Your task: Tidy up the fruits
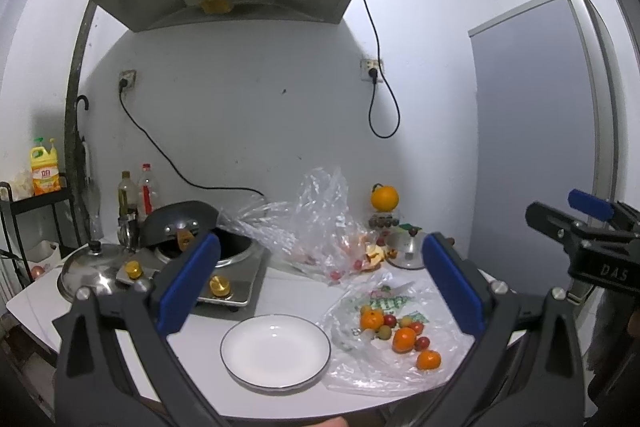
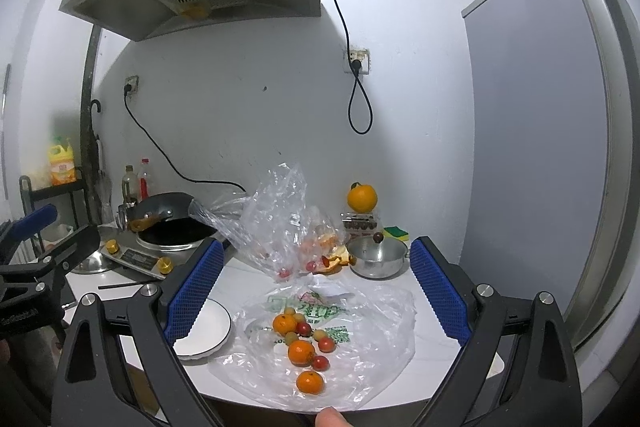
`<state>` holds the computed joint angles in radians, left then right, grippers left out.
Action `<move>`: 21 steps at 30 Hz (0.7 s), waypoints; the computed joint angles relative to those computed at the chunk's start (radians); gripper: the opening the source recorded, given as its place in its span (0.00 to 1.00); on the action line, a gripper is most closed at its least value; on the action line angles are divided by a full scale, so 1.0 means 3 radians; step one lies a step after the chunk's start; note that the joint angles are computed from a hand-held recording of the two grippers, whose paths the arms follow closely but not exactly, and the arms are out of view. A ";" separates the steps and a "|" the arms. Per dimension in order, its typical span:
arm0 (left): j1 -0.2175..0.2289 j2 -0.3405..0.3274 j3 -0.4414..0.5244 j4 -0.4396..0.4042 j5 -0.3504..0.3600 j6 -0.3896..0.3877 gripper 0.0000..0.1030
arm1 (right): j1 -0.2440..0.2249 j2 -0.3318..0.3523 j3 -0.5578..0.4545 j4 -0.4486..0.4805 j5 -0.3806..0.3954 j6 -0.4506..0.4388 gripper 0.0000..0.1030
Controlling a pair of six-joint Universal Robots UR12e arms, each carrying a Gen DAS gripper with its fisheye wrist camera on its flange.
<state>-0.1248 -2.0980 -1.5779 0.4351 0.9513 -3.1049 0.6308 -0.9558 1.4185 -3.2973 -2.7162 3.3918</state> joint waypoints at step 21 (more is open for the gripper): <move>-0.0009 0.0019 -0.0012 -0.0037 -0.0031 0.0027 1.00 | -0.0008 -0.0020 0.0039 -0.0009 0.0066 0.0098 0.93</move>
<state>-0.1275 -2.0924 -1.5815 0.4240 0.9420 -3.0969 0.6284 -0.9618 1.4302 -3.2999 -2.6965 3.4213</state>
